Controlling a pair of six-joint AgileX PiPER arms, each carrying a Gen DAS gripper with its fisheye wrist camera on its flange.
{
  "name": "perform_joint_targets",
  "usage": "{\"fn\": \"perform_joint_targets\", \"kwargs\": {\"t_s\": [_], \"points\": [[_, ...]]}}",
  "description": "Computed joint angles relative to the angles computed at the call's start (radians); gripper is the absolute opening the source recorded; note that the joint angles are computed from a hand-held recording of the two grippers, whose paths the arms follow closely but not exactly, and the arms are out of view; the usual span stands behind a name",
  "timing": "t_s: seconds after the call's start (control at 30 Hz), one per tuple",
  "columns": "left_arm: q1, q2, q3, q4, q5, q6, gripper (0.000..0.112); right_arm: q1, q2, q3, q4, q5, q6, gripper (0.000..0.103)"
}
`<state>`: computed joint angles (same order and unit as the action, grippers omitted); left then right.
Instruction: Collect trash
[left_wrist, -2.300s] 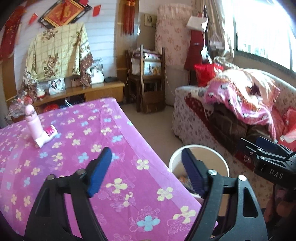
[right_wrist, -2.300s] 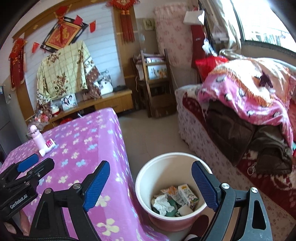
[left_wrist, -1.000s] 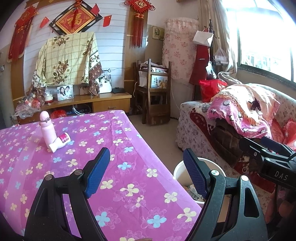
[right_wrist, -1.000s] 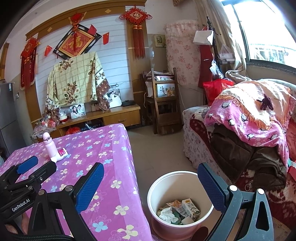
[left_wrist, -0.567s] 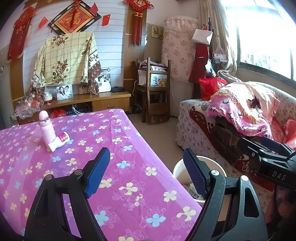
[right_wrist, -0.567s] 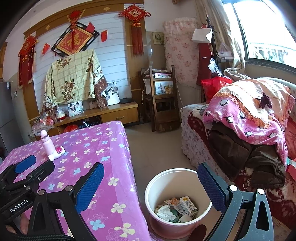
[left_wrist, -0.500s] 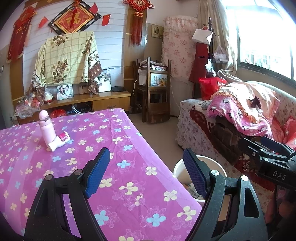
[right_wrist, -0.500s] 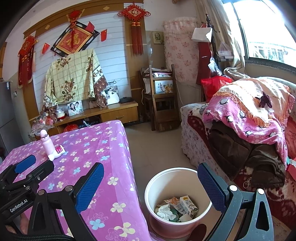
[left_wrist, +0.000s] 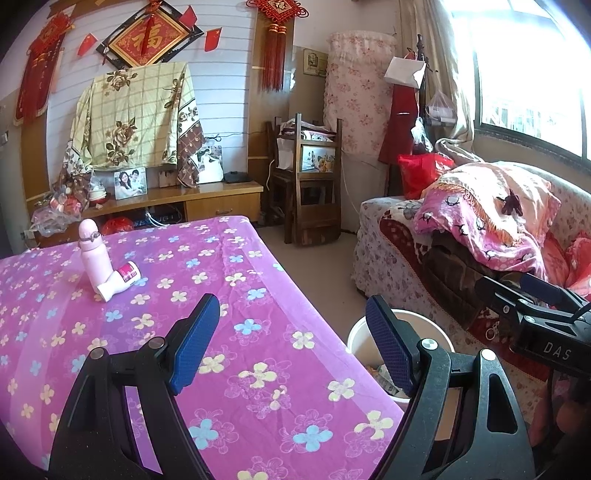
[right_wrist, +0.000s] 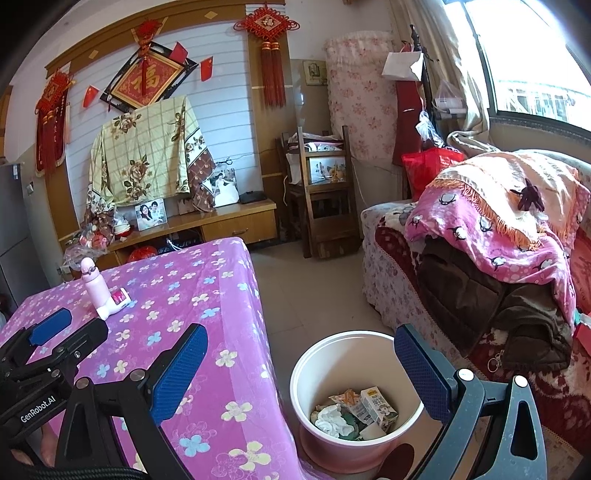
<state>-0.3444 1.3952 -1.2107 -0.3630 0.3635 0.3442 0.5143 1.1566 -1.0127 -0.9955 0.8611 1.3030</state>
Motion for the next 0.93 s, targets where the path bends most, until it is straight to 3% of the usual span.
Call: {"fn": "perform_joint_targets", "kwargs": {"t_s": [0.57,0.93], "points": [[0.006,-0.002,0.014,-0.011,-0.012,0.02,0.081,0.003,0.004,0.005,0.0,-0.003,0.01,0.1],[0.034,0.006,0.017,-0.099,0.007,0.115,0.081,0.011,0.02,0.021,-0.005,-0.013,0.036,0.1]]}}
